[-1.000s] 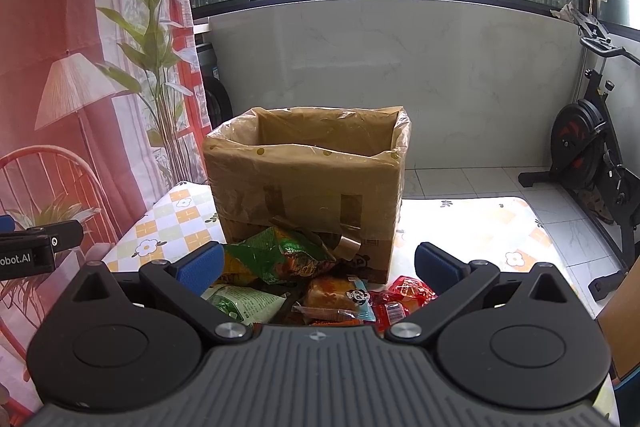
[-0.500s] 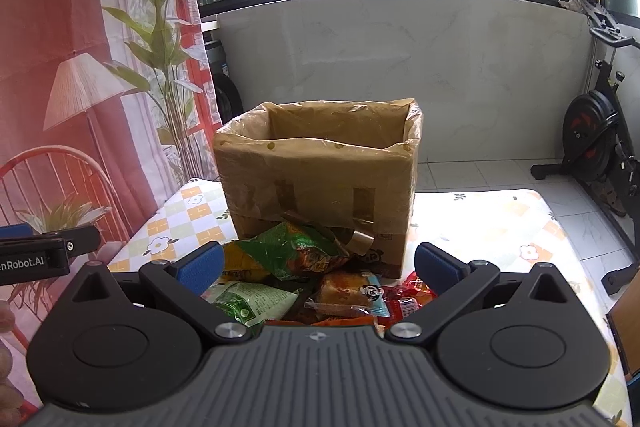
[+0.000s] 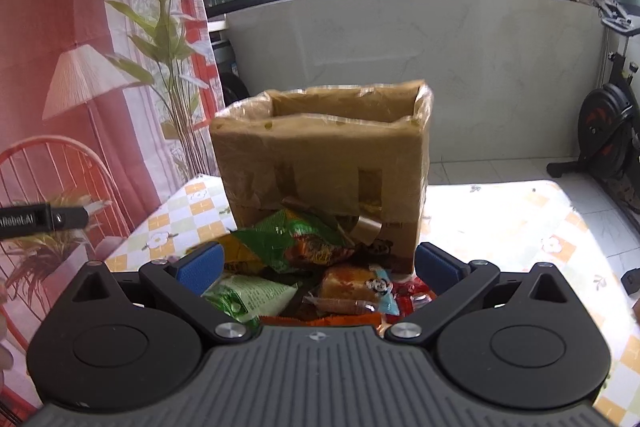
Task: Organize snacks
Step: 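Grasp the orange chip bag with the right tool while the left tool grasps the green-and-white bag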
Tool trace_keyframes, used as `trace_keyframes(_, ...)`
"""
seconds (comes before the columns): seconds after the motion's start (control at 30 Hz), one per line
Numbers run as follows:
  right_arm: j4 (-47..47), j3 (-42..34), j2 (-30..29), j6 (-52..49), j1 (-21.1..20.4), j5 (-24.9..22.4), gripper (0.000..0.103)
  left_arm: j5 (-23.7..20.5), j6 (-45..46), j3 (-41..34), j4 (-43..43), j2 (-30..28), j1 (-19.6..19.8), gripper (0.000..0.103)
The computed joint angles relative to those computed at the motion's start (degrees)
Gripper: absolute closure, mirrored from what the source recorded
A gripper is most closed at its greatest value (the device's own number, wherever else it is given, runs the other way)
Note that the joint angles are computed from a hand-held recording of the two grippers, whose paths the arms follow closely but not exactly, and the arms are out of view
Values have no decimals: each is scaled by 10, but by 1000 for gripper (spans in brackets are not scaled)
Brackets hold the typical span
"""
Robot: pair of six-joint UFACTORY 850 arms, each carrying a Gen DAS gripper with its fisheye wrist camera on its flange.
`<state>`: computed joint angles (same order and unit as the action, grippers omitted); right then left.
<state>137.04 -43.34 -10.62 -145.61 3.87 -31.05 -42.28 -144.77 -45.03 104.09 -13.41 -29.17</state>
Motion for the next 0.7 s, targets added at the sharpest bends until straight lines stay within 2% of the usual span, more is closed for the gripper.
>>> trace_keyframes(0.1,-12,-23,-40,16,2,13,0,11,-27,-9,50,-23,18,6)
trace_keyframes(0.27,-99,-78,-103,90,-17,-43,0,50,-102,-42,143,-48,50,5)
trace_keyframes(0.37,-147,-120,-129,132,-18,-46,0,70,-123,-70,173,-54,62,5)
trace_keyframes(0.43,-198,-152,-140,202,-17,-27,0,99,-79,-100,143,-58,69,5)
trace_keyframes(0.5,-267,-183,-148,285,-20,-21,0,107,-19,-129,91,-66,69,5)
trace_keyframes(0.57,-253,-191,-149,276,-23,-22,0,95,6,-142,77,-73,65,5)
trace_keyframes(0.7,-178,-182,-156,180,-26,-17,0,93,22,-150,85,-96,66,6)
